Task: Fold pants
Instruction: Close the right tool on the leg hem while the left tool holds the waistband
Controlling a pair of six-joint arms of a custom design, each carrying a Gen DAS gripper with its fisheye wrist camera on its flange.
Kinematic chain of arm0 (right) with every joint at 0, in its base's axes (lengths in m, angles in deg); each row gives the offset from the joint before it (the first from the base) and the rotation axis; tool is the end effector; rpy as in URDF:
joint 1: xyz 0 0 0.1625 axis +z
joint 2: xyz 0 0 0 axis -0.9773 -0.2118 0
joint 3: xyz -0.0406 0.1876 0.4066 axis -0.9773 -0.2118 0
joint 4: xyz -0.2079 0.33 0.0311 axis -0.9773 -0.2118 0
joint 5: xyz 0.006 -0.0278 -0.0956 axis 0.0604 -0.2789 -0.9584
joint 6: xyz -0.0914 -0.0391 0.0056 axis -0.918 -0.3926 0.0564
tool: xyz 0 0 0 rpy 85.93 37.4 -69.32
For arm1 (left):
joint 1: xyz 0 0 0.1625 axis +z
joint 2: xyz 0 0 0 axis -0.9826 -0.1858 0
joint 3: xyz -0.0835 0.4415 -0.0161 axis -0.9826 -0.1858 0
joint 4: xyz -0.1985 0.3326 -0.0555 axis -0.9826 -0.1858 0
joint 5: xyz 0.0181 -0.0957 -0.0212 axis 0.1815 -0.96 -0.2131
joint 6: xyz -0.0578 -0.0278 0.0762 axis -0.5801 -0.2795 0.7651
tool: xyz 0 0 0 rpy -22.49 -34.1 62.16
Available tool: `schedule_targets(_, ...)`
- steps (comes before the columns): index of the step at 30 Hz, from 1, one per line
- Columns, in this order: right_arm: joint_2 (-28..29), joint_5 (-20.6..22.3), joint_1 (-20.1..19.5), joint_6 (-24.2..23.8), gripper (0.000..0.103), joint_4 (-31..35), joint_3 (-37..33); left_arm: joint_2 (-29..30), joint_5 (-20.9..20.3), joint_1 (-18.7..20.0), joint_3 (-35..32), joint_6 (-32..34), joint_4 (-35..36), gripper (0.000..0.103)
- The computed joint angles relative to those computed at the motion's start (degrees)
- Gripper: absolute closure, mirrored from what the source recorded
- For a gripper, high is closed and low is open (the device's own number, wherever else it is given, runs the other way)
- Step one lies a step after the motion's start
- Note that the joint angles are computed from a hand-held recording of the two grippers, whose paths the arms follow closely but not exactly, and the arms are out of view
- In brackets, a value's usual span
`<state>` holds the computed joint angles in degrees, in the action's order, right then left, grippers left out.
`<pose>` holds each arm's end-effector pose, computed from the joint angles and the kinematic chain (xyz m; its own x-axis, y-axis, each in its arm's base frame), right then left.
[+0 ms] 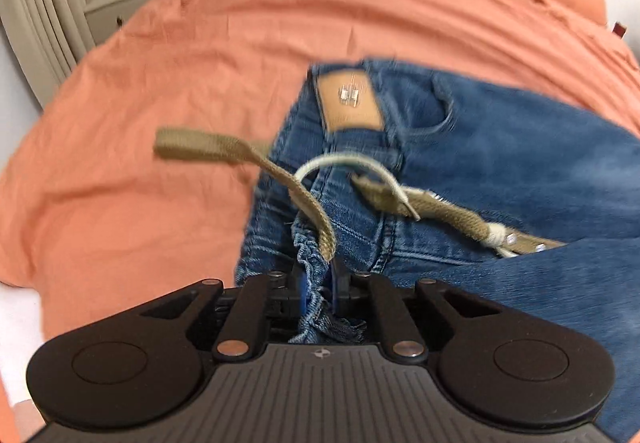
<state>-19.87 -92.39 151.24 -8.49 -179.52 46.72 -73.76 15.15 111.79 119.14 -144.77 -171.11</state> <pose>-0.0436 -0.5318 0.4771 -0.5856 -0.3829 0.7144 -0.6887 0.6998 -0.1895 -0.2156 -0.3904 0.1810 -0.6378 -0.4797 -0.6026 0.0690 0.7437 -0.6650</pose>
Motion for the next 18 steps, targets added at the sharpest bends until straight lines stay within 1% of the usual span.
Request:
schedule_targets(1, -0.1, -0.1, -0.1, -0.2, 0.042, 0.1, -0.2, 0.4, -0.7, 0.5, -0.1, 0.9, -0.3, 0.087)
schedule_targets(2, -0.2, -0.3, -0.2, -0.5, 0.042, 0.4, -0.5, 1.3, -0.7, 0.6, -0.8, 0.9, 1.3, 0.079)
schedule_targets(3, -0.2, -0.5, -0.3, -0.6, 0.042, 0.8, -0.9, 2.3, -0.7, 0.6, -1.9, 0.8, 3.8, 0.077)
schedule_targets(4, -0.2, -0.7, -0.4, -0.7, 0.041, 1.4, -1.4, 2.6, -1.0, 0.1, -2.6, 0.3, 6.2, 0.072)
schedule_targets(5, -0.3, -0.7, -0.5, -0.7, 0.039, 1.9, -1.8, 3.2, -1.3, -0.4, -4.1, -0.6, 9.7, 0.063)
schedule_targets(7, -0.2, -0.7, -0.5, -0.7, 0.038, 3.3, -2.9, 4.3, -2.2, -1.7, -7.6, -3.9, 18.4, 0.053)
schedule_targets(10, -0.2, -0.2, -0.3, -1.5, 0.036, 5.3, -4.1, 5.6, -2.0, -5.2, -10.5, -6.5, 27.2, 0.053)
schedule_targets(12, -0.5, 0.9, -0.2, -2.4, 0.027, 7.3, -4.9, 5.8, -1.6, -7.7, -11.2, -5.1, 28.0, 0.053)
schedule_targets(14, -1.1, 2.7, -0.2, -3.1, 0.022, 9.9, -5.7, 6.2, -1.5, -9.6, -11.4, -1.1, 26.1, 0.053)
schedule_targets(16, -1.4, 3.3, 0.3, -3.8, 0.022, 11.7, -6.5, 7.1, -1.7, -11.5, -11.2, 7.1, 21.6, 0.053)
schedule_targets(18, -1.4, 2.5, 1.0, -4.8, 0.022, 13.3, -7.5, 8.6, -2.2, -12.6, -10.9, 16.5, 16.1, 0.053)
